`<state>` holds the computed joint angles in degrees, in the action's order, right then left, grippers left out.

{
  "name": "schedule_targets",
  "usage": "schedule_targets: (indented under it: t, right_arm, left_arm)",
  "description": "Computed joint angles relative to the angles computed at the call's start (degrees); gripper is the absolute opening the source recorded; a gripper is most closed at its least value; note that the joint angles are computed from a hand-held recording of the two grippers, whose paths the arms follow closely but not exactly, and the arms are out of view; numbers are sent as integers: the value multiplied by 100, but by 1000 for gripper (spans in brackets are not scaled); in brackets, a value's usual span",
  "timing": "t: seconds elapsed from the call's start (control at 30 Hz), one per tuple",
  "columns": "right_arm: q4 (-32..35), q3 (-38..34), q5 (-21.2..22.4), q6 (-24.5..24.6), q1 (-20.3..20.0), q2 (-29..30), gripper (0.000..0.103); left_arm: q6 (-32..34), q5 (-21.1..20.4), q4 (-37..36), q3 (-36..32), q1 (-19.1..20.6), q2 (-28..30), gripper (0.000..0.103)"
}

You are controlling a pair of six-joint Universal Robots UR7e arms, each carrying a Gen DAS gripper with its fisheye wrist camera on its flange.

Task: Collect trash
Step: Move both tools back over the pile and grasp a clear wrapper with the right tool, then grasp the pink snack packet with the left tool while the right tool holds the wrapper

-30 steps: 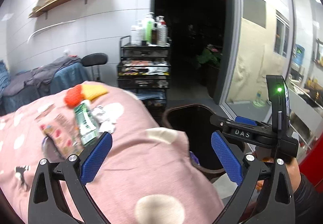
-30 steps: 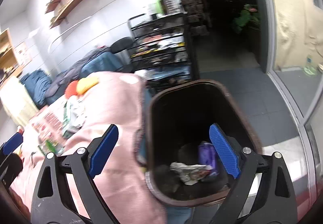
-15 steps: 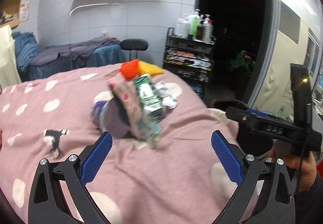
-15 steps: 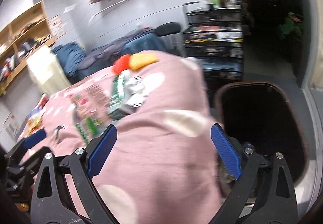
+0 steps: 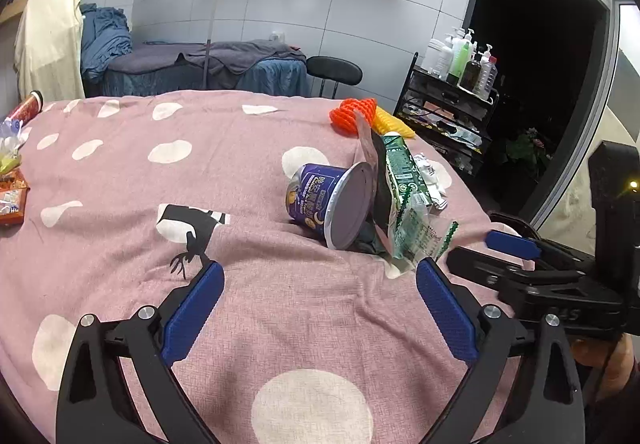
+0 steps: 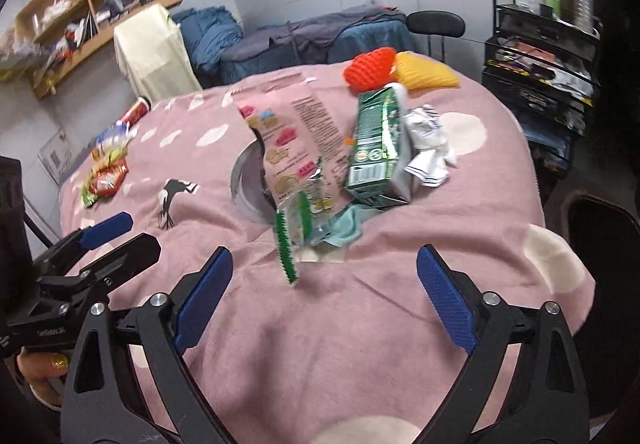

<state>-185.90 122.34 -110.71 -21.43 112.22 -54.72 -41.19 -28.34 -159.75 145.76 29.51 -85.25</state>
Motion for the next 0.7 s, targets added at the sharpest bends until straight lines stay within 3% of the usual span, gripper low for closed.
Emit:
schedule_targets:
  t: [0.17, 0.23, 0.27, 0.4, 0.7]
  right_arm:
    - [486, -368, -99, 91, -15, 239, 50]
    - [593, -392, -33, 146, -55, 231, 21]
    - [594, -386, -19, 159, -74, 223, 17]
    - [327, -203, 183, 131, -154, 74, 12]
    - [-58, 153, 357, 86, -173, -318, 11]
  left_arm:
    - [294, -275, -411, -27, 146, 70, 94]
    - [500, -354, -596, -98, 220, 155, 93]
    - [587, -383, -661, -134, 247, 187, 93]
    - [1129, -653, -1078, -399, 474, 412, 92]
    - [2149, -1390, -1415, -1434, 1180, 1065, 88]
